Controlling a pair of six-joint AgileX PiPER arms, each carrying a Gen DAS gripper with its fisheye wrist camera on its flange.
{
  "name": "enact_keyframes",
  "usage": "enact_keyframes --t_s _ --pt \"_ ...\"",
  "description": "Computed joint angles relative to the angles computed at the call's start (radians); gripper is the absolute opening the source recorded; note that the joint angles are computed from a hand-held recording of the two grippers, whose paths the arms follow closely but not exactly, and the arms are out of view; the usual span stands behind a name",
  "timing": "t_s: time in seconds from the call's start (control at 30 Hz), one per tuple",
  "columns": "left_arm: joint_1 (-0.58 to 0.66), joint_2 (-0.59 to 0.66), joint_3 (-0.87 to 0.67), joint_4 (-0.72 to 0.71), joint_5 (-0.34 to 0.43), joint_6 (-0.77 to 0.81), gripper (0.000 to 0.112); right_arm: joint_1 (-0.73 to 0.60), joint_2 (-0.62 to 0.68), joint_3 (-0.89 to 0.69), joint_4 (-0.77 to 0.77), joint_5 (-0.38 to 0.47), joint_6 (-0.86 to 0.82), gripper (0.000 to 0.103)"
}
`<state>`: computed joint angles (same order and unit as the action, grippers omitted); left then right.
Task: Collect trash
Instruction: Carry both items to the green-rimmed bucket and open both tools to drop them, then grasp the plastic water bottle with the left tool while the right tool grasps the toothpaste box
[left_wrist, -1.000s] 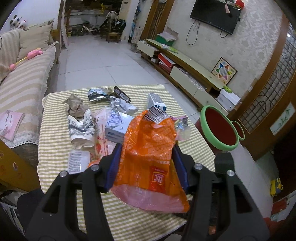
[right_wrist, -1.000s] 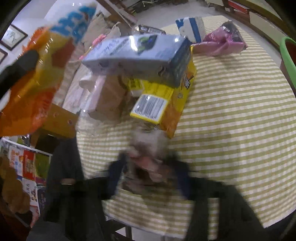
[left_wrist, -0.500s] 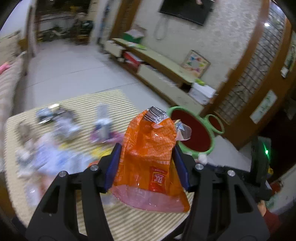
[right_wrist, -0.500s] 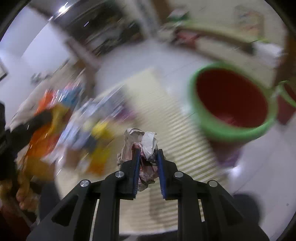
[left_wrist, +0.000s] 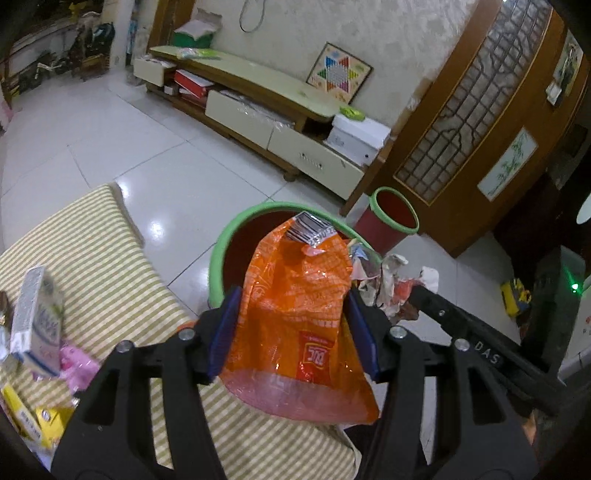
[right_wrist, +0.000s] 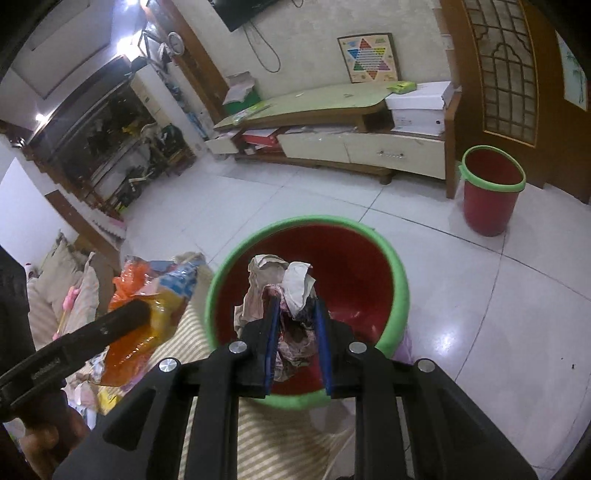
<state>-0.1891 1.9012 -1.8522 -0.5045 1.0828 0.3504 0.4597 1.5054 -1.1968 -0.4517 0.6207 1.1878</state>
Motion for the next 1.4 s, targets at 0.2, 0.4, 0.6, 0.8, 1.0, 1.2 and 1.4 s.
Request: enact_keyframes --t_s 0.2,0.4,0.6,0.8,1.0,1.2,1.4 --pt "-0.011 0.008 -0.028 0.027 -0.007 -0.024 0.083 -0.035 -0.006 -0.002 0.0 -0.001 0.003 0.048" --pt "0.05 -0.082 0.056 -0.018 -0.014 0.037 0.085 -0.008 -0.009 -0.032 0.009 0.031 -0.044 0.051" --pt "0.177 -0.294 0.271 -0.044 -0.049 0.111 0.085 0.16 0.029 -0.114 -0.047 0.146 -0.034 0.051" --pt "0.454 -0.463 0.445 -0.062 -0.009 0.197 0.085 0.31 0.146 -0.268 -0.019 0.233 -0.102 0.051" --pt "0.806 -0.434 0.483 0.006 0.026 0.32 0.085 0.412 0.288 -0.48 0.045 0.302 -0.229 0.051" --pt "0.998 -0.301 0.441 0.051 0.066 0.384 0.083 0.482 0.436 -0.717 0.099 0.392 -0.344 0.051" --pt "1.03 -0.141 0.362 0.038 0.091 0.359 0.083 0.534 0.591 -0.988 0.138 0.509 -0.423 0.051"
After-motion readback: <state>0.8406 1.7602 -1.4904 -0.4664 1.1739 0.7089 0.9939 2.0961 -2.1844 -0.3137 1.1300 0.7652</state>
